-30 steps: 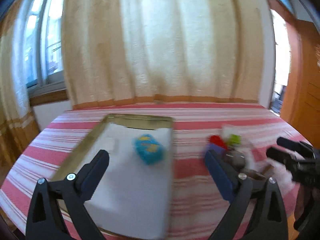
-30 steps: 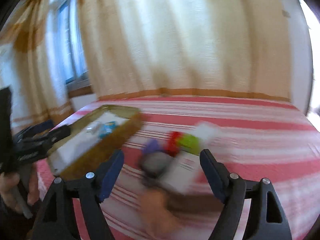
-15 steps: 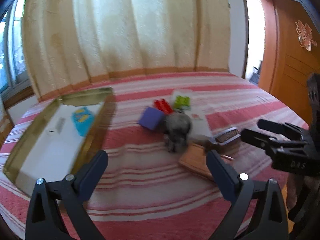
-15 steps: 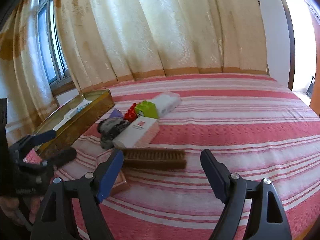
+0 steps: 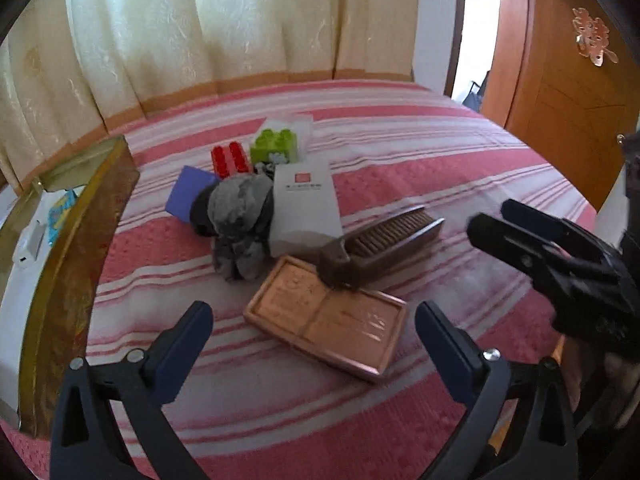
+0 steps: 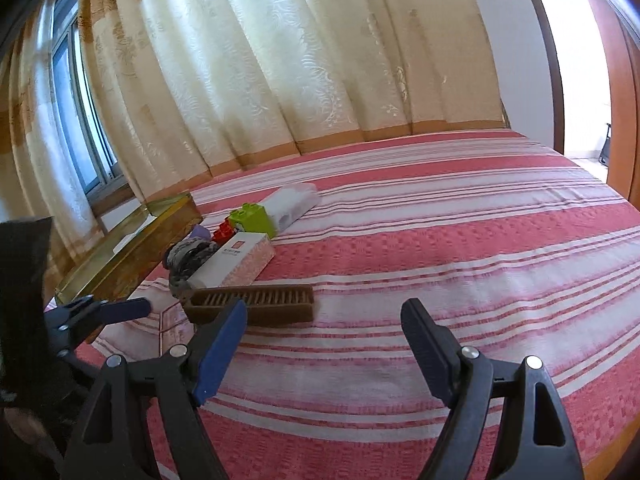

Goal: Organize rigid objects
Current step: 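Grasp the copper plaque with the left tool while the right tool grasps the brown comb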

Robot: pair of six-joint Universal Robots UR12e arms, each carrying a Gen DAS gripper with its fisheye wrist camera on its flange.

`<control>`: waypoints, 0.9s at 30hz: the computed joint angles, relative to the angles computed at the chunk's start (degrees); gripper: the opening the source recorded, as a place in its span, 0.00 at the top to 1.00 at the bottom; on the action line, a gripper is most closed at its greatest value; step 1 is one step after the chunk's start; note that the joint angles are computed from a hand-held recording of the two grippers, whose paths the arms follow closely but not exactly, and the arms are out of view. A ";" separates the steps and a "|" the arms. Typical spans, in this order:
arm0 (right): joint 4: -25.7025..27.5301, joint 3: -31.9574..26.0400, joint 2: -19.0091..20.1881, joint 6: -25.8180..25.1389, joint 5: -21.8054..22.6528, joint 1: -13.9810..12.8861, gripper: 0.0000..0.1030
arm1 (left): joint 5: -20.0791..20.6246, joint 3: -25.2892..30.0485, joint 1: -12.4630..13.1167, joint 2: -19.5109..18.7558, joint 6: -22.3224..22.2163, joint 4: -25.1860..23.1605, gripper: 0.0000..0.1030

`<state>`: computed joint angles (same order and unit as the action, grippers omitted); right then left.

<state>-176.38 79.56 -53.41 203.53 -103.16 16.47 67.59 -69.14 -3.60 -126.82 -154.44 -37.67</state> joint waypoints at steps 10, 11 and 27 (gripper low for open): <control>-0.27 -0.35 0.26 -0.33 1.62 -0.33 0.21 | -4.12 1.18 1.02 -0.52 1.49 -3.54 0.17; 0.14 -0.54 0.28 -0.59 1.79 -0.32 0.21 | -4.65 1.08 1.31 -0.47 0.96 -3.42 0.17; 12.29 -7.68 2.59 -2.84 3.90 0.48 0.21 | -3.58 -0.10 3.75 -0.89 -7.50 8.66 0.17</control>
